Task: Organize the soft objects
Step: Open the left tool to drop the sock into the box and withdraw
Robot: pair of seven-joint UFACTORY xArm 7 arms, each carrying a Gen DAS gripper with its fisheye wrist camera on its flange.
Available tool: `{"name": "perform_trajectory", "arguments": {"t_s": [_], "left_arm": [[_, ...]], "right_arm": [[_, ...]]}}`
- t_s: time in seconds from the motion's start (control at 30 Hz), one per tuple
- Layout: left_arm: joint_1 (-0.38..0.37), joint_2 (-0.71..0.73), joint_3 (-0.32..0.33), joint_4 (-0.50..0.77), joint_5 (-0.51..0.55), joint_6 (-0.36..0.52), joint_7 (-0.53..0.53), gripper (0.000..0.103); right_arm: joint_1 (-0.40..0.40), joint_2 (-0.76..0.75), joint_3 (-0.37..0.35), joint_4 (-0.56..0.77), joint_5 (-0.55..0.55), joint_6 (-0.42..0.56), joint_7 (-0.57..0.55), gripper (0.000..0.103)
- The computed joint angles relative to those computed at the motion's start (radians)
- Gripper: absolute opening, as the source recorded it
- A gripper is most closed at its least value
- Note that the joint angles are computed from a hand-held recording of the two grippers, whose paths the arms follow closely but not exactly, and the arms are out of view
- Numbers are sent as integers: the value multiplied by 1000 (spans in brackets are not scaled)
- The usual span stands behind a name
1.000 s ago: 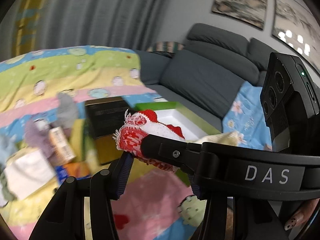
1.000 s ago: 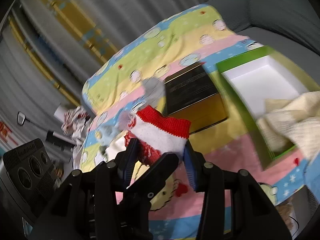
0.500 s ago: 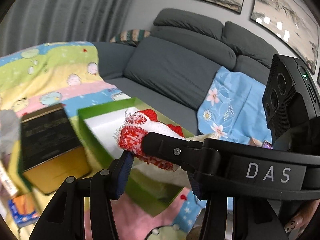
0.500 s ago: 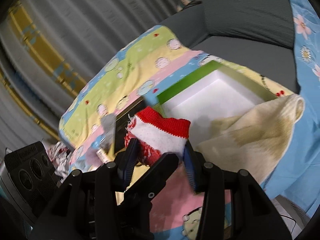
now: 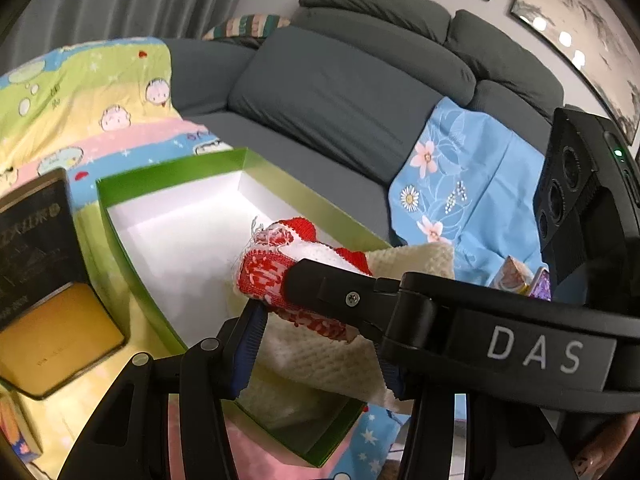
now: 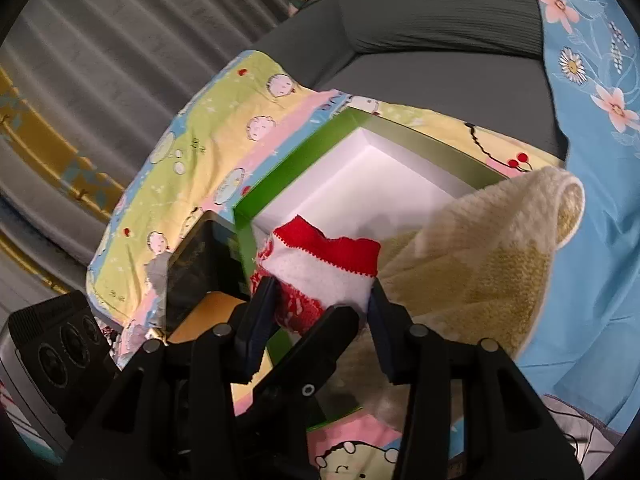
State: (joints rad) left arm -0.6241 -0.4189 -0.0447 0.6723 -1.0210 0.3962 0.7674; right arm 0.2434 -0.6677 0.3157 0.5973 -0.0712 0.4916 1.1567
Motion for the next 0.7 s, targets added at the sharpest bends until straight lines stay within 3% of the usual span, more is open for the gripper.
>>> {"name": "perform_trajectory", "arguments": {"t_s": [0.1, 0.17, 0.23, 0.37, 0.47, 0.7], "left_arm": [[5, -4, 2, 1, 1, 15, -17, 52], [26, -11, -4, 5, 35, 45, -65, 52], [33, -31, 4, -2, 45, 62, -80, 52], [56, -112, 19, -48, 71, 69, -123, 71], [67, -208, 63, -96, 86, 101, -142, 73], [320, -539, 79, -293, 377, 170, -390, 78]], "right_arm": [[-27, -5, 26, 13, -28, 13, 23, 50], [-44, -7, 43, 27, -50, 39, 39, 60], [-57, -18, 64, 44, -76, 77, 56, 77], [-57, -35, 80, 68, -113, 98, 62, 86], [-54, -35, 102, 98, -135, 123, 65, 89], [-8, 52, 177, 168, -184, 35, 48, 102]]}}
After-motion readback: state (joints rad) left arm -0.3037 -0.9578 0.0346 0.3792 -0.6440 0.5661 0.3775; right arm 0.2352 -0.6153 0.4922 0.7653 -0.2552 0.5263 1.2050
